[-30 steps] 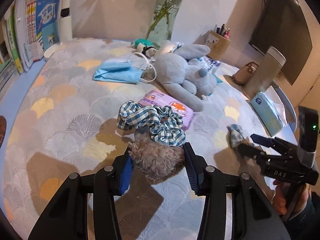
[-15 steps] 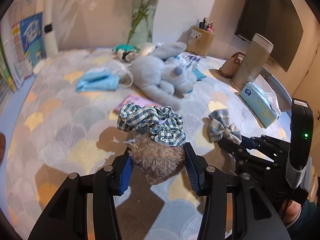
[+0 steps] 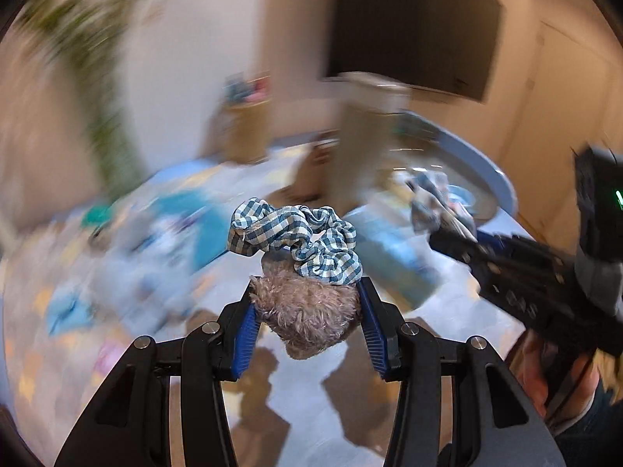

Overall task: Organize soft objects
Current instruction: 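Carry the hedgehog, scrunchie and plaid bow with both tools over the glass bowl, then open both tools to drop the held items into the glass bowl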

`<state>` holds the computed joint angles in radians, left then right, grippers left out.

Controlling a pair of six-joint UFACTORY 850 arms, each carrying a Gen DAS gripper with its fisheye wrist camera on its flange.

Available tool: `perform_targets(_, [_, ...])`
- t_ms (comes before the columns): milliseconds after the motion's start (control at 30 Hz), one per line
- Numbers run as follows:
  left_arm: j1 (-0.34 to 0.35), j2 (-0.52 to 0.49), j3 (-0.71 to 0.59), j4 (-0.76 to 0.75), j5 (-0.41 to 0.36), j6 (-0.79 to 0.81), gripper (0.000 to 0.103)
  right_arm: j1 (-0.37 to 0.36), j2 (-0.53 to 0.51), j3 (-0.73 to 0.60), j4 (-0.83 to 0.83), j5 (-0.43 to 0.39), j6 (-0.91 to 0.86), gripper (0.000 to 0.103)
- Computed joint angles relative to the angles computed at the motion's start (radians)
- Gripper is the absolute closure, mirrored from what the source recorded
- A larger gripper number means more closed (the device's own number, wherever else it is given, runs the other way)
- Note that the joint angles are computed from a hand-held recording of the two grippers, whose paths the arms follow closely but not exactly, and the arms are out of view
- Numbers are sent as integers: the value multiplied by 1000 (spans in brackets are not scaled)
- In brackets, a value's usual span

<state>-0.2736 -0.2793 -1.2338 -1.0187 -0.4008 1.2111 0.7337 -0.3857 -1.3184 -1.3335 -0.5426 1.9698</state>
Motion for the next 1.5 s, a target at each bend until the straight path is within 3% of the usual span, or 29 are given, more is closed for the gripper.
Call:
perform_targets(100, [-73,-33,-68,28,-32,-11,58,-47,81,87,-18,-20,71,80])
perform_targets(233, [-164,-118,-202,153,-62,-137,58,-131,141,137,20,-24,49,80])
perform_targets(467, [-272,-286,-422,336,-61,-284,58,-290,171,148,191,75,-100,79])
perform_targets(733, [-297,-432,-613,499,-95,-472,55,-397,130,93,483,189,-420,77])
perform_targets(800, [-297,-441,-626,507,-104,-491,41,-418,118,77,617,220,-563,69])
perform_targets(867, [-295,-434,-618,507,-91,-518,31,-434,104,60,690,225,-646,38])
perform_targets(900, [-294,-429,-611,502,-91,-515,30,-439,104,60,681,229,-636,36])
perform_targets(1033, [-286,-390,-560,453,-89,-435,30,-454,139,100,730,292,-649,36])
perform_targets(1100, [-282,-356,-517,435,-65,-411,30,-441,158,114,665,284,-575,36])
perform_targets(1233, [-244,-249,-391,256,-61,-235,30,-402,194,144,598,270,-497,36])
perform_targets(1500, [-138,28,-84,-71,17,94,30,-252,220,153,396,186,-298,32])
